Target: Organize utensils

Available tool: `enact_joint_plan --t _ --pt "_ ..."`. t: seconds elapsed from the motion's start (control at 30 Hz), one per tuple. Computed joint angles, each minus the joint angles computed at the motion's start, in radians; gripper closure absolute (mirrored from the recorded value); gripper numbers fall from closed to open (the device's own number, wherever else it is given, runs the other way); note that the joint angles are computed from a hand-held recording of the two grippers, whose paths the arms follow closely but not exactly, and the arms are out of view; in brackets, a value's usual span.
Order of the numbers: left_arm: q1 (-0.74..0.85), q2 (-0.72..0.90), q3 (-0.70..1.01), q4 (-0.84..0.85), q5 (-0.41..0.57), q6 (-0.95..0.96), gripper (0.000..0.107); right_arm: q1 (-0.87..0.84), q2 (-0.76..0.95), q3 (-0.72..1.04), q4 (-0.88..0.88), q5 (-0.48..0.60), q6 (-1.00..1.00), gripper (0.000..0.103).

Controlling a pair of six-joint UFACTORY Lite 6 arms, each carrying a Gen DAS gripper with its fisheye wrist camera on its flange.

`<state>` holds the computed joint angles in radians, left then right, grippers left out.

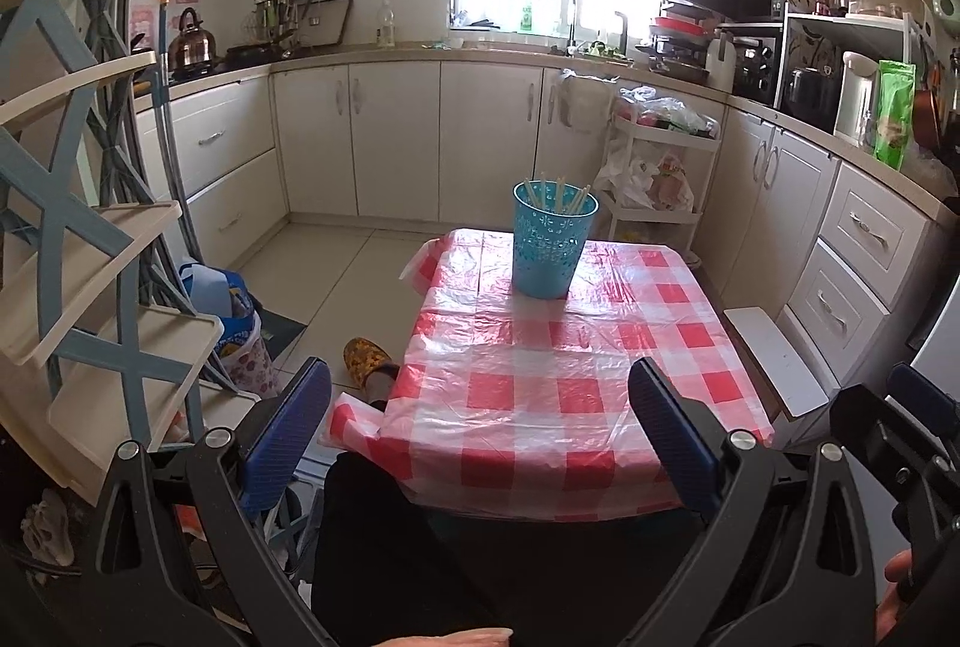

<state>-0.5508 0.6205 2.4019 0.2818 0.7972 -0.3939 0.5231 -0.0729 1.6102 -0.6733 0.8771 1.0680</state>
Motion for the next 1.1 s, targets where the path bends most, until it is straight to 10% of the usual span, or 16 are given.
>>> enact_joint_plan --t 1.1 --pt "-0.004 -0.071 -0.112 0.015 -0.042 -0.024 0.012 0.029 0.001 0.005 -0.018 0.022 0.003 0.007"
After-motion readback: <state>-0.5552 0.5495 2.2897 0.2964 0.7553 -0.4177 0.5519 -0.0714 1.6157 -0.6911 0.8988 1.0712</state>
